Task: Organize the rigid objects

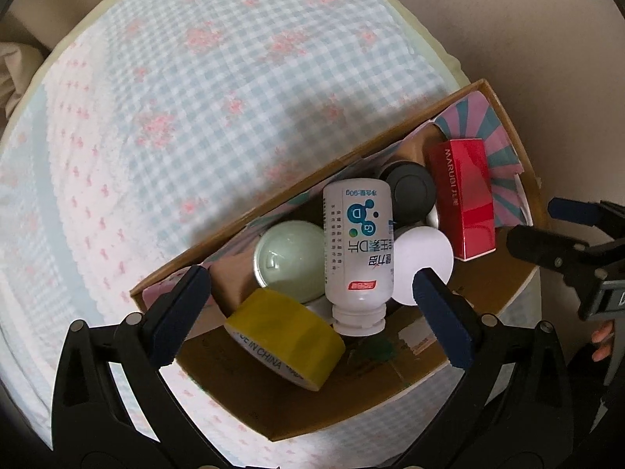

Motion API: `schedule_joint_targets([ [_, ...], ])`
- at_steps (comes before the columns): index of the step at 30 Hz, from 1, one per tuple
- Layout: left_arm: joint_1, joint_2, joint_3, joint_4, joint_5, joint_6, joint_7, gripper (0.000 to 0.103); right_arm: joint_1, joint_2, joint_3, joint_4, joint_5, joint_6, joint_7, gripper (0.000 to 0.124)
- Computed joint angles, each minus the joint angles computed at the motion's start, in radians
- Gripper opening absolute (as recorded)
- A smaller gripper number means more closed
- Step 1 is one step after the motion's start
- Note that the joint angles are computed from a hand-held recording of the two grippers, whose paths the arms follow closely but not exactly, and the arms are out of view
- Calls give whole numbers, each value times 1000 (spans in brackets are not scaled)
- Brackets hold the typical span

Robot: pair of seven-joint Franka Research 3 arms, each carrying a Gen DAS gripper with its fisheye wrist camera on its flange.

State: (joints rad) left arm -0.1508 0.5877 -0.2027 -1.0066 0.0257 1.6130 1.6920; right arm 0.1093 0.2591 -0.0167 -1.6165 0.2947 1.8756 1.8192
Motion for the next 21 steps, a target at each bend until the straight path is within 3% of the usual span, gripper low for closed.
schedule_joint_targets([
  [11,24,-78,-3,-56,-28,28,-1,103,28,-25,6,7,-37,11,38,103],
  [21,98,-276,14,-194,-95,104,17,103,74,-109,21,33,-137,-2,114,103],
])
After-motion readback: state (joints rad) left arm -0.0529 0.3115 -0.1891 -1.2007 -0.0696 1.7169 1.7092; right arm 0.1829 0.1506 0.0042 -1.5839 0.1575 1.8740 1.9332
